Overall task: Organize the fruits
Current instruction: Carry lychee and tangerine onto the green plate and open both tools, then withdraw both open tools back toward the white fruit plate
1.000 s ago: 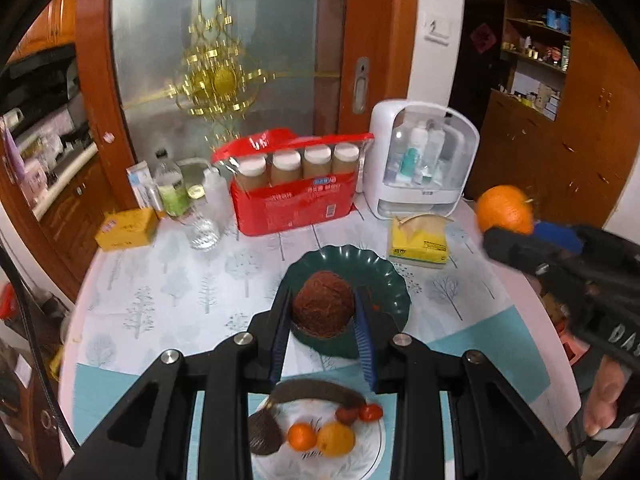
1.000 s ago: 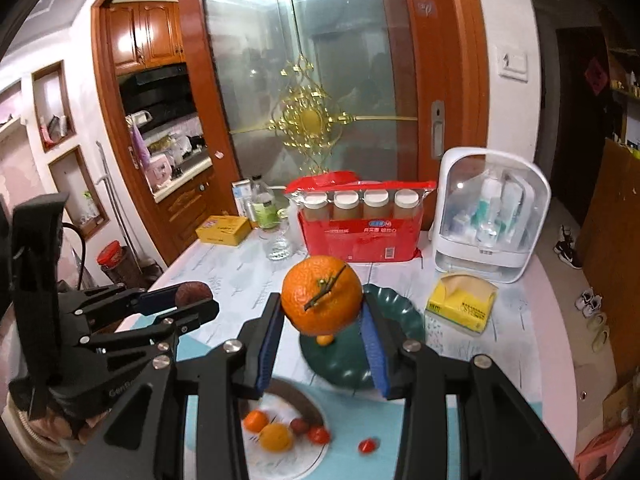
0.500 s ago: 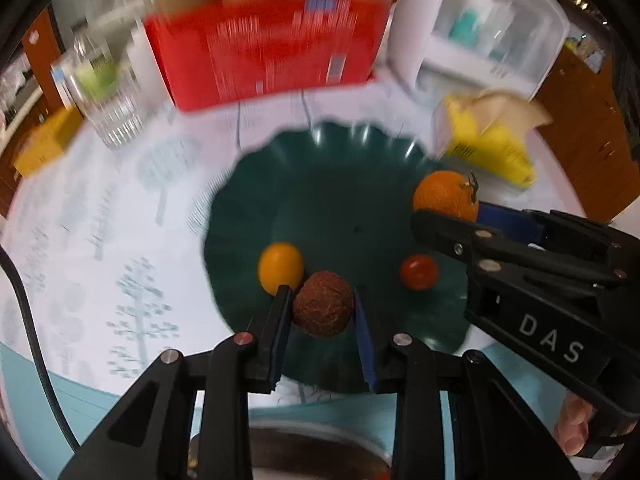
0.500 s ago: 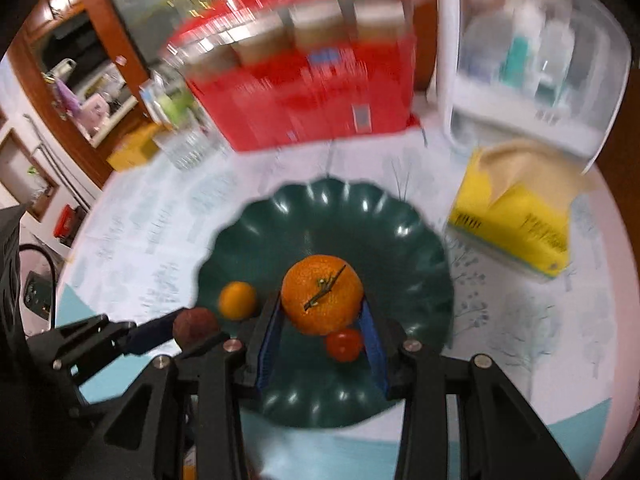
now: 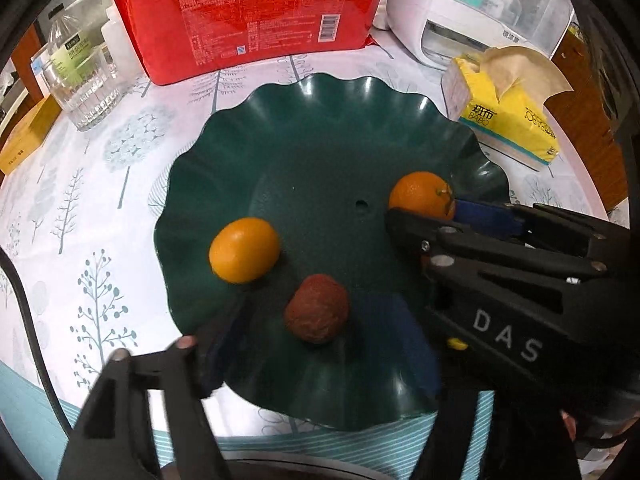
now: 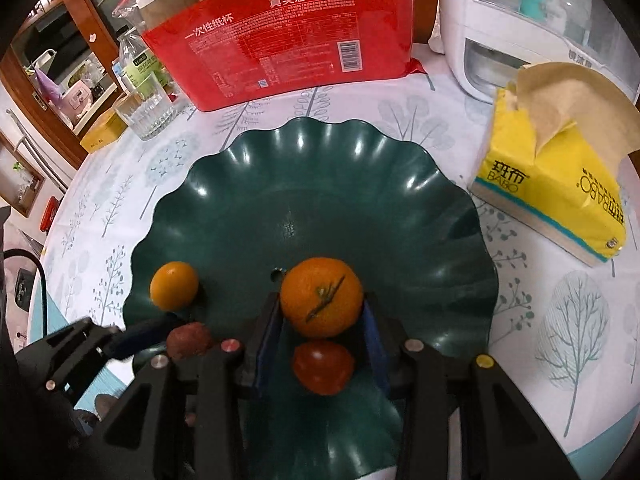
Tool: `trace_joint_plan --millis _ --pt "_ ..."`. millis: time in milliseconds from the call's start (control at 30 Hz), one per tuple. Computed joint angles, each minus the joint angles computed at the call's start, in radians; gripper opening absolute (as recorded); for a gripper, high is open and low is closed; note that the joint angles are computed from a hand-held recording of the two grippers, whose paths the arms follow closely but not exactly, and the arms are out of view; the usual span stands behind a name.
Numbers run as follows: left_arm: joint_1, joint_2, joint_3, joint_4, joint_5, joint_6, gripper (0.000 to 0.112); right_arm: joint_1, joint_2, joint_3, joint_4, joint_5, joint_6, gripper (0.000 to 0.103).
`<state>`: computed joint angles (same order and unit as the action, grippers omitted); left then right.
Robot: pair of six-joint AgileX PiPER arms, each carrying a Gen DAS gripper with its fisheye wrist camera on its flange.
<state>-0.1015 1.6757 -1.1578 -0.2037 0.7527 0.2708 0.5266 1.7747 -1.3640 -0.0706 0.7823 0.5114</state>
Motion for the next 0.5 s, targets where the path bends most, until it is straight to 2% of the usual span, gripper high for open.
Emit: trace_joint_plan --millis 200,333,500 --pt "-0.002 -0.040 -0.005 0.007 0.034 0.004 0.073 -0.003 -0.059 0.020 0.005 -0.008 0.011 0.041" --pt "0.004 -0.075 -0.015 0.026 0.064 -0.023 0.078 0.014 -0.095 0.016 -0.021 0.004 0.031 0.041" --pt "0.057 -0.133 -0.041 0.005 0.157 -0.006 0.078 0.037 -0.130 0.006 -0.044 0.056 0.063 0.041"
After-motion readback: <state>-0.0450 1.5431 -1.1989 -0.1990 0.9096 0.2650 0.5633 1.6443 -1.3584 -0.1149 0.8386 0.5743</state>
